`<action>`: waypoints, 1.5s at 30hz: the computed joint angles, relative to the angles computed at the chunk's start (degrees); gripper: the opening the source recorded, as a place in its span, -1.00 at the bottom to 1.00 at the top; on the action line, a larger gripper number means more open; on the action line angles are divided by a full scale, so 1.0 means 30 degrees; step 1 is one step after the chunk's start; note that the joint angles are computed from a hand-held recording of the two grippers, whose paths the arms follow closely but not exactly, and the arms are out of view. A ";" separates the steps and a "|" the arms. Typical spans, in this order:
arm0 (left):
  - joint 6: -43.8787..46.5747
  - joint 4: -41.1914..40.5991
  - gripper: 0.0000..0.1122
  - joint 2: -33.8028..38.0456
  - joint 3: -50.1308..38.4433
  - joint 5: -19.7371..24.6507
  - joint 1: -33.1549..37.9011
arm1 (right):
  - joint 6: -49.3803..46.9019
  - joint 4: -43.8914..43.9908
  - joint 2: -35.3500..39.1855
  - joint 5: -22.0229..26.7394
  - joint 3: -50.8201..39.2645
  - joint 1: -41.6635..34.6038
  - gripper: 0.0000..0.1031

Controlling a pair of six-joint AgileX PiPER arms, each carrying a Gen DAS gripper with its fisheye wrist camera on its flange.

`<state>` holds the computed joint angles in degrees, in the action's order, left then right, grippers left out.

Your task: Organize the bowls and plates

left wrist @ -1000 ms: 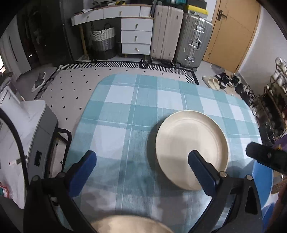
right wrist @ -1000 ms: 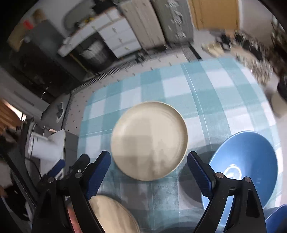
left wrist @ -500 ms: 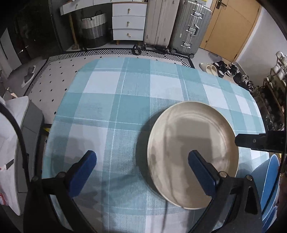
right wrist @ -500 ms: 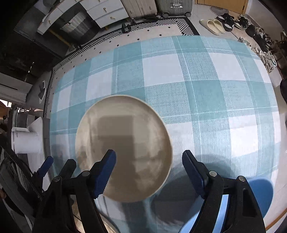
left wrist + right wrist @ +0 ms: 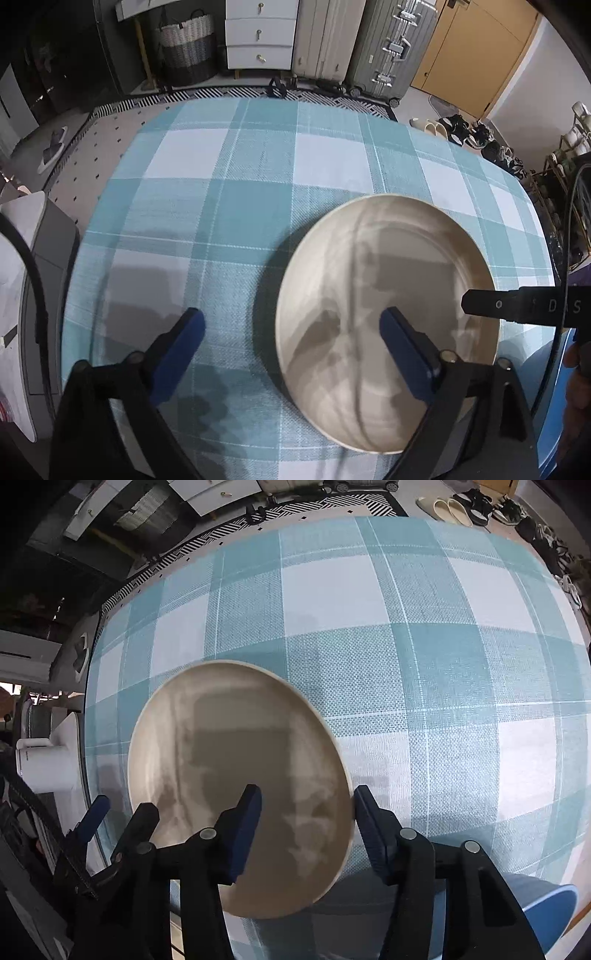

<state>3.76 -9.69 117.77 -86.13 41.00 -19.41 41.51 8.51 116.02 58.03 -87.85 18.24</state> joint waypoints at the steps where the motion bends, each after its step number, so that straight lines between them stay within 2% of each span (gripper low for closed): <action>1: 0.0031 -0.0172 0.67 0.0107 -0.0094 0.0096 0.0032 | 0.0069 -0.0017 0.0046 0.0031 0.0023 -0.0011 0.00; 5: -0.0363 0.0164 0.65 0.0351 -0.0077 -0.0106 -0.0175 | 0.0095 0.0075 0.0026 -0.0341 0.0382 -0.0061 -0.07; 6: -0.0422 0.0228 0.59 0.0423 -0.0092 -0.0086 -0.0215 | -0.0089 0.0144 0.0046 -0.0441 0.0435 -0.0081 -0.11; 7: -0.0352 0.0119 0.27 0.0446 -0.0044 -0.0152 -0.0207 | -0.0034 0.0022 0.0040 -0.0452 0.0464 -0.0060 -0.13; 8: -0.0445 0.0148 0.08 0.0533 -0.0074 -0.0126 -0.0210 | -0.0059 0.0003 0.0026 -0.0552 0.0559 -0.0069 -0.17; 9: -0.0537 0.0138 -0.15 0.0752 -0.0317 0.0179 -0.0197 | -0.0110 0.0003 0.0101 -0.0606 0.0527 -0.0055 -0.34; 10: -0.0445 -0.0076 -0.21 0.0930 -0.0478 0.0397 -0.0138 | 0.0001 -0.0242 0.0098 -0.0594 0.0560 -0.0007 -0.45; 16: -0.0702 0.0604 -0.45 0.0781 0.0061 -0.0343 -0.0505 | 0.0240 -0.0386 -0.0022 -0.1208 0.1284 -0.0074 -0.68; 21: -0.1400 0.0935 -0.66 0.0665 0.0249 -0.0681 -0.0456 | 0.0661 -0.0986 -0.0179 -0.1724 0.1558 0.0209 -0.71; 32: -0.2162 0.1977 -0.80 0.0417 0.0598 -0.1151 -0.0536 | 0.1655 -0.2584 -0.0806 -0.1969 0.1929 0.0900 -0.76; 45: -0.2354 0.2076 -0.84 0.0026 0.0984 -0.1259 -0.0414 | 0.2088 -0.3321 -0.1559 -0.2443 0.2719 0.1334 -0.81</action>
